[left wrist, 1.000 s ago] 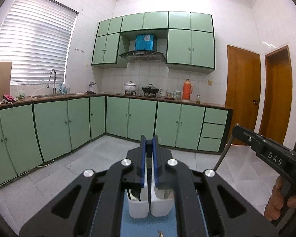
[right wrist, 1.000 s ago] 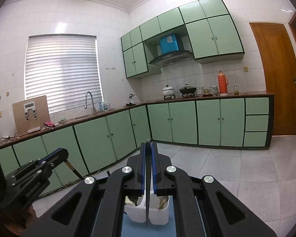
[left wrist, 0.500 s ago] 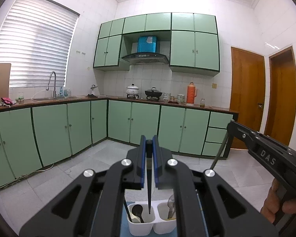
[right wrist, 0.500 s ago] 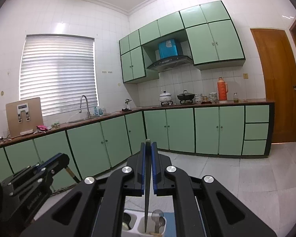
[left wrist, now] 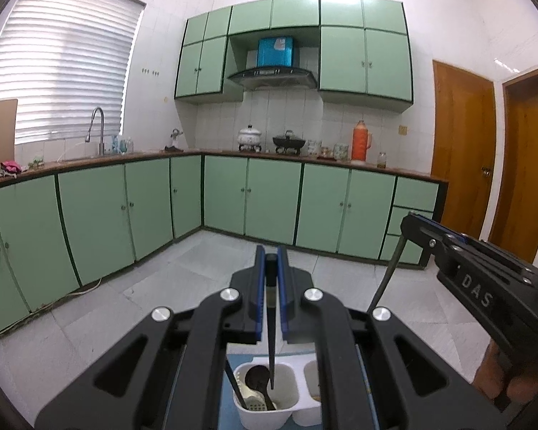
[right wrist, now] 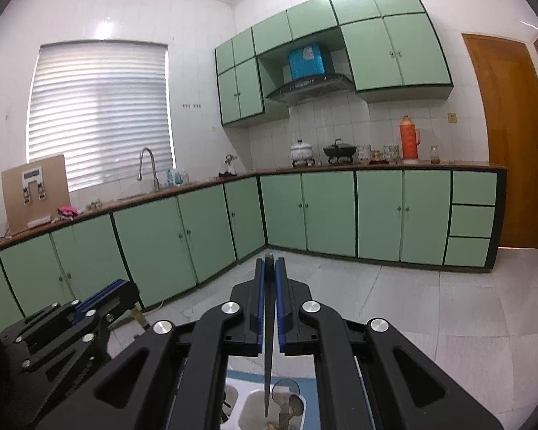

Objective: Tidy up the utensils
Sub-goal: 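Lower both chopsticks into the holder and open both tools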

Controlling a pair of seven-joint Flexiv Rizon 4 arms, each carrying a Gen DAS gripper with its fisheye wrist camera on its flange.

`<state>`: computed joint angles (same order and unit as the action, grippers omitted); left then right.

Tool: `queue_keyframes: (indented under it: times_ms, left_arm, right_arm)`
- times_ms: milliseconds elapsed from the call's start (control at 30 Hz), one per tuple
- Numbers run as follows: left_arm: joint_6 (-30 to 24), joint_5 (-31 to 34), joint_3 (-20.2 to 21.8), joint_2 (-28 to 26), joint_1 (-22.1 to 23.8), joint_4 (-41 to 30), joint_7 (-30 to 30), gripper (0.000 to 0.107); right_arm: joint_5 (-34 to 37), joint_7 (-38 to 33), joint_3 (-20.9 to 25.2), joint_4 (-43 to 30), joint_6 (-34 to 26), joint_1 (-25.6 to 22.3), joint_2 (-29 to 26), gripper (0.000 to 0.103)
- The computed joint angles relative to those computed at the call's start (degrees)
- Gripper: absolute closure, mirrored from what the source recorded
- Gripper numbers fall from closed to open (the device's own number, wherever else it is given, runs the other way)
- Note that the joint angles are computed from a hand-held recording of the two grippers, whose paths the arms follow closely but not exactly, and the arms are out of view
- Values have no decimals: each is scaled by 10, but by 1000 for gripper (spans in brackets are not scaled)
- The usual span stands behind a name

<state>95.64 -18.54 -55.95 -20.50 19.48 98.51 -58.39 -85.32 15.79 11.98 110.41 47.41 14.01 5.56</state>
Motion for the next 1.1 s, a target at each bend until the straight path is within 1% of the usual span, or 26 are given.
queue_keyframes:
  times_ms: [33, 200, 300, 500, 567, 700, 767, 933, 1000, 1067, 1100]
  left_arm:
    - [-3, 1, 20, -3, -16, -4, -2, 101]
    - [-7, -5, 62, -12, -49, -7, 2, 101]
    - [-5, -10, 66, -14, -50, 0, 8, 101]
    - [-14, -20, 102, -12, -76, 2, 15, 101]
    - [-16, -28, 106, -11, -79, 5, 22, 101]
    - [-30, -44, 144, -7, -108, 4, 32, 100]
    - [-27, -55, 160, -7, -122, 5, 38, 100]
    - [-36, -91, 173, 1, -131, 11, 57, 99]
    - [-30, -110, 160, 4, -121, 20, 72, 97]
    - [-25, -124, 153, 8, -117, 26, 79, 90]
    - [-21, -130, 147, 10, -113, 30, 83, 82]
  right_arm:
    - [3, 0, -1, 2, 4, 0, -3, 97]
    - [9, 10, -4, 19, 16, 0, -11, 97]
    - [11, 23, -6, 29, 22, -1, -10, 97]
    - [20, 32, -5, 43, 21, 1, -11, 97]
    - [23, 37, -5, 48, 21, 1, -9, 97]
    - [41, 38, -3, 55, 16, 2, -8, 97]
    - [46, 42, -3, 60, 18, 2, -6, 97]
    - [67, 41, -3, 67, 24, 1, -5, 97]
    - [73, 43, -2, 70, 27, 1, -3, 96]
    - [73, 45, 0, 73, 23, 1, 0, 95]
    - [76, 45, 1, 74, 24, 1, 1, 90]
